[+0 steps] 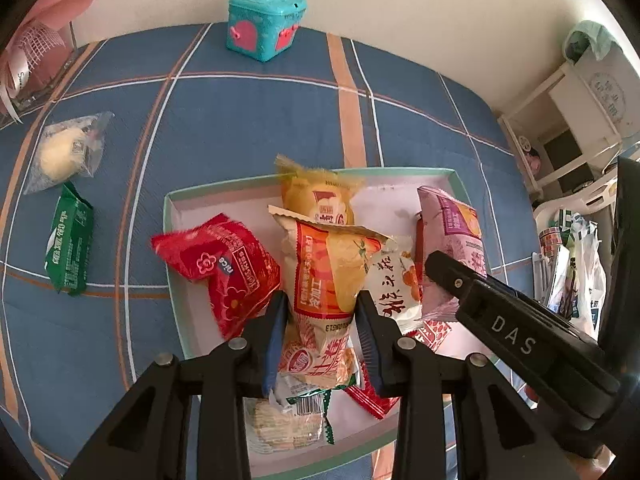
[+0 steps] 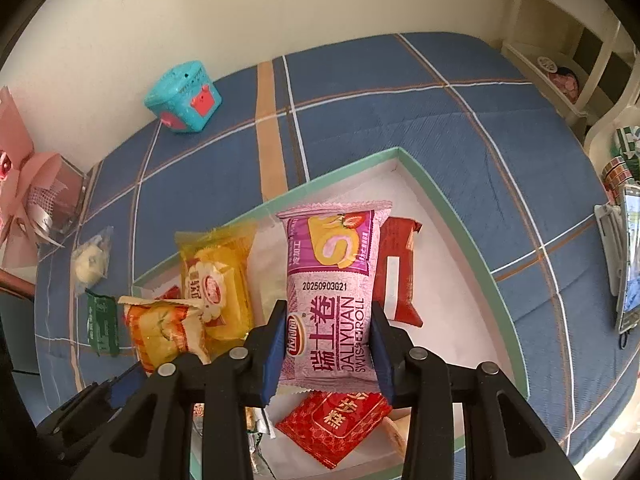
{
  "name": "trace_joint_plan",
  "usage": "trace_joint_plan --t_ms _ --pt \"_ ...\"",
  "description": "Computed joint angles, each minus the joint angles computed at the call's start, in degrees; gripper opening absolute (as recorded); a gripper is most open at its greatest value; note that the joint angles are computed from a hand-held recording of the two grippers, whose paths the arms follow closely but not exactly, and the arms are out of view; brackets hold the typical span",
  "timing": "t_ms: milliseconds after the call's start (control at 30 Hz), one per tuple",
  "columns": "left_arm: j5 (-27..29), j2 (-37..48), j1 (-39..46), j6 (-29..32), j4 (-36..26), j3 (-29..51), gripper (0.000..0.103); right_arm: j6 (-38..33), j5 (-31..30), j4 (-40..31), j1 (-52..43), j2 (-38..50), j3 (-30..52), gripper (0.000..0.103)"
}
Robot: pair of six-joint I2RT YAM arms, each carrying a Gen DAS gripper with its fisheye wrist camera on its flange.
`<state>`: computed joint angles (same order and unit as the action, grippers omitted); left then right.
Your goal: Organize snacks
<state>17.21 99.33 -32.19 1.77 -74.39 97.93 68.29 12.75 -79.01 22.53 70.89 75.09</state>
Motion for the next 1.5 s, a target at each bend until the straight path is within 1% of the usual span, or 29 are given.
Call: trace_joint_plan --t_ms 100,233,400,467,567,633,700,800,833,867,933,967,1000,1067,1200,1300,1367,1467,1500 --pt "-0.3 -0.1 0.0 0.0 -0.5 0.2 0.037 -1.1 -0.7 -0.4 -0.7 0.7 0.6 0.042" --pt "-1.4 0.6 0.1 -0.7 -1.6 1.1 0.047 -1.9 -1.2 -0.7 -1.5 1.1 0.8 0.044" --pt "-1.1 1.3 1.4 0.0 -2.6 2.4 0.055 -1.8 -1.5 -0.4 -1.7 0.3 0.5 0.054" --pt "-0.5 1.3 2.2 0.3 -3.1 3.2 0.058 -1.8 -1.2 -0.9 -1.4 0.5 1.2 0.055" --pt "0.5 1.2 3.6 0.9 -3.6 4.2 0.067 -1.8 -0.4 -2.0 -0.7 1.2 3.0 0.056" --pt "1.4 1.3 4.7 1.4 -3.8 4.8 0.069 -2.0 -0.2 -2.5 -0.5 2.0 4.3 0.057" --pt "2.2 1.3 6.6 2.2 -4.3 5.5 0.07 -2.2 0.3 -3.1 0.1 3.1 5.9 0.057" --pt "1.8 1.8 9.3 2.3 -4.4 7.4 0.072 -2.8 0.8 -3.6 0.9 5.2 8.5 0.057" --pt "1.6 1.7 10.2 2.6 -4.2 7.4 0.074 -3.0 0.9 -3.7 1.2 6.2 9.5 0.057" --pt "0.7 1.6 11.0 2.3 -3.5 7.5 0.076 -3.0 1.1 -3.6 1.7 7.0 10.2 0.059" --pt "-1.8 1.1 12.3 2.2 -1.9 7.2 0.077 -2.9 1.3 -3.4 2.9 8.7 11.6 0.066" --pt "-3.7 0.9 13.4 2.5 -1.0 7.2 0.078 -2.7 1.5 -3.3 3.6 9.8 12.6 0.071" --pt "-5.3 0.8 14.3 2.7 -0.3 7.3 0.079 -2.5 1.8 -3.2 4.1 10.6 13.2 0.075" --pt "-8.2 0.7 16.3 3.3 1.3 7.3 0.085 -2.4 2.7 -3.6 5.7 13.1 15.6 0.08" --pt "-13.4 1.5 19.9 4.7 3.9 8.0 0.09 -1.8 3.4 -3.4 8.6 17.1 19.3 0.09" --pt "-15.3 3.7 22.3 6.0 4.9 9.8 0.092 -2.0 4.0 -3.6 10.5 20.3 22.5 0.096" --pt "-15.5 5.2 24.1 7.0 4.9 11.3 0.093 -2.1 4.6 -4.1 12.0 23.2 25.7 0.098" --pt "-15.6 6.9 26.4 7.8 4.5 13.2 0.093 -1.9 5.1 -4.3 13.4 26.4 29.1 0.099" --pt "-15.9 6.6 26.4 7.6 4.9 12.6 0.093 -2.0 5.1 -4.1 14.0 27.7 30.6 0.099"
